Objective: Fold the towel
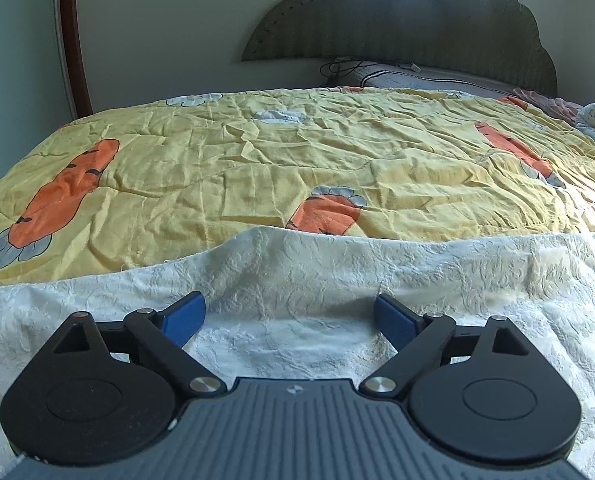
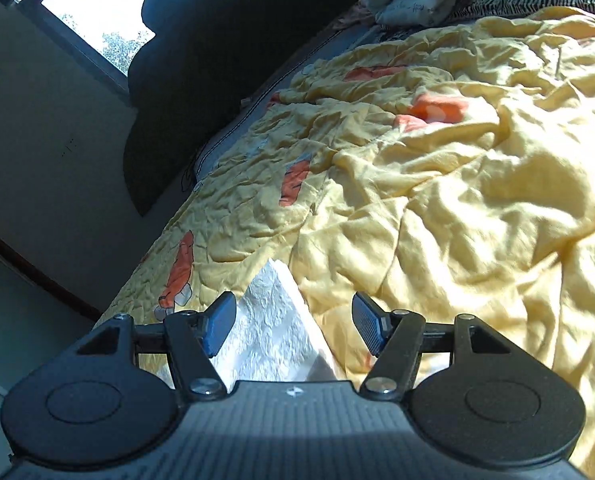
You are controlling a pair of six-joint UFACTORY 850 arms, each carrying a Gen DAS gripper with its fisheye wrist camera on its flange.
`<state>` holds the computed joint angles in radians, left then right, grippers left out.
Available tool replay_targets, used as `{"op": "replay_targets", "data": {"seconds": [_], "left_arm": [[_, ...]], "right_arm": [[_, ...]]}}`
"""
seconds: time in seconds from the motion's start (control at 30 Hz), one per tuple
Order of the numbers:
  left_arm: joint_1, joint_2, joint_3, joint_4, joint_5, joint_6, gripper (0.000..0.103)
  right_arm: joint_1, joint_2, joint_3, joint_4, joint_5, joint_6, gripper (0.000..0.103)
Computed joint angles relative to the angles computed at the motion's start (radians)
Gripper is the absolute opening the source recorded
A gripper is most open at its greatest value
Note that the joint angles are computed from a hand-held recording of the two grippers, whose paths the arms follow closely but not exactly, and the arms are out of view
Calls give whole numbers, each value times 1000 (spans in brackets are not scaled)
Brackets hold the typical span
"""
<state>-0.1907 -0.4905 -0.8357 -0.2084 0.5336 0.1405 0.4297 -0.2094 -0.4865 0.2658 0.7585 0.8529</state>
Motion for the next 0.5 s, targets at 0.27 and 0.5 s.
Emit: {"op": "replay_targets", "data": {"seconds": [0.27, 0.5], "left_arm": [[0, -1, 0, 4, -1, -4, 96], [1, -2, 0, 9, 1, -10, 96]], "right_arm": [[52, -145, 25, -224, 240, 476, 64], [93, -199, -157, -250, 54, 366, 98]]}}
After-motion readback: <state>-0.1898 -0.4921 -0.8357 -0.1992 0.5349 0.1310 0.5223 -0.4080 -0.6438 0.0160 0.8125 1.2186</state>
